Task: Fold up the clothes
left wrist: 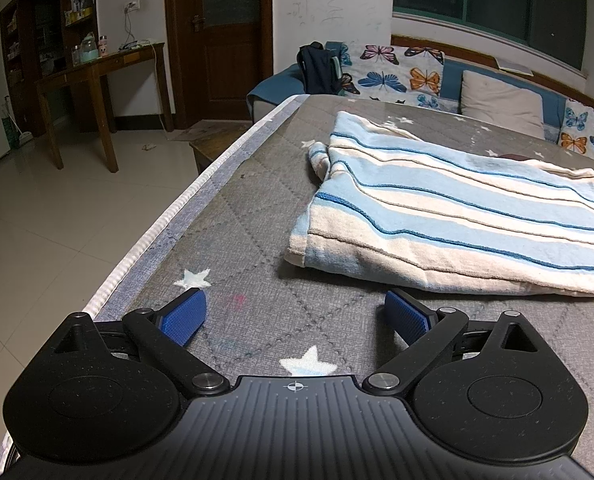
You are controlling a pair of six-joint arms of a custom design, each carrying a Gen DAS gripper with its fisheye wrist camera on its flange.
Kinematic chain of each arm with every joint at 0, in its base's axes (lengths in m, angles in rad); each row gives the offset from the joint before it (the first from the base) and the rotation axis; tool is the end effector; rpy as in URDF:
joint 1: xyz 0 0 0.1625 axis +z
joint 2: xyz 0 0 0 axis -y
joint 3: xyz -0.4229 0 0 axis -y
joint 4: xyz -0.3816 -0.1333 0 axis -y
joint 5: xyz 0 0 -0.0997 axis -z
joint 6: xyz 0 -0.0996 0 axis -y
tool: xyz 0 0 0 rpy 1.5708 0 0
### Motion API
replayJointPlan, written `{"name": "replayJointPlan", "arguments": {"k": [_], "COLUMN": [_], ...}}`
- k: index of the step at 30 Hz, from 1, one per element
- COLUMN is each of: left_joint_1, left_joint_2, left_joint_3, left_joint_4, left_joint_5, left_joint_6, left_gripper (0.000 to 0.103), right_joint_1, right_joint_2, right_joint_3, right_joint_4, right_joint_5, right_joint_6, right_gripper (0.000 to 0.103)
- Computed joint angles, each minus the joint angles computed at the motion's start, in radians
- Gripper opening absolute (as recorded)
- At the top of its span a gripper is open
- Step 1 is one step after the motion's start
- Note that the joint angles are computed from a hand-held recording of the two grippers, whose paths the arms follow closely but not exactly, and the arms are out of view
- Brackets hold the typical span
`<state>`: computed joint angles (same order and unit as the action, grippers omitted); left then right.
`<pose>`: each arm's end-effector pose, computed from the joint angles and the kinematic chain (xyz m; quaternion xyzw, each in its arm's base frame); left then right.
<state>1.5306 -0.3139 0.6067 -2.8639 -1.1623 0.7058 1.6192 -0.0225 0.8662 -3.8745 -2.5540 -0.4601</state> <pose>0.1366 -0.9046 0.2175 0.2225 0.8356 -0.3857 0.3216 0.0863 -0.7390 -0.0201 -0.1394 -0.7150 0.5036 0.4645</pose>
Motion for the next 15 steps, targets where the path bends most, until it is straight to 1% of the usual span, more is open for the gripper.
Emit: {"name": "replayJointPlan", "arguments": {"k": [15], "left_joint_1": [0.001], "left_joint_2": [0.004], "left_joint_3": [-0.006], "left_joint_4": [0.001], "left_joint_5": [-0.001], "left_joint_6": [0.0], "left_gripper": [0.098], "right_joint_1": [0.0], "right_joint_2": [0.0], "right_joint_3": [0.0], "right_joint_4": [-0.001], "right_joint_5": [0.0], "right_joint_6": [0.0], "right_gripper": [0.103]}}
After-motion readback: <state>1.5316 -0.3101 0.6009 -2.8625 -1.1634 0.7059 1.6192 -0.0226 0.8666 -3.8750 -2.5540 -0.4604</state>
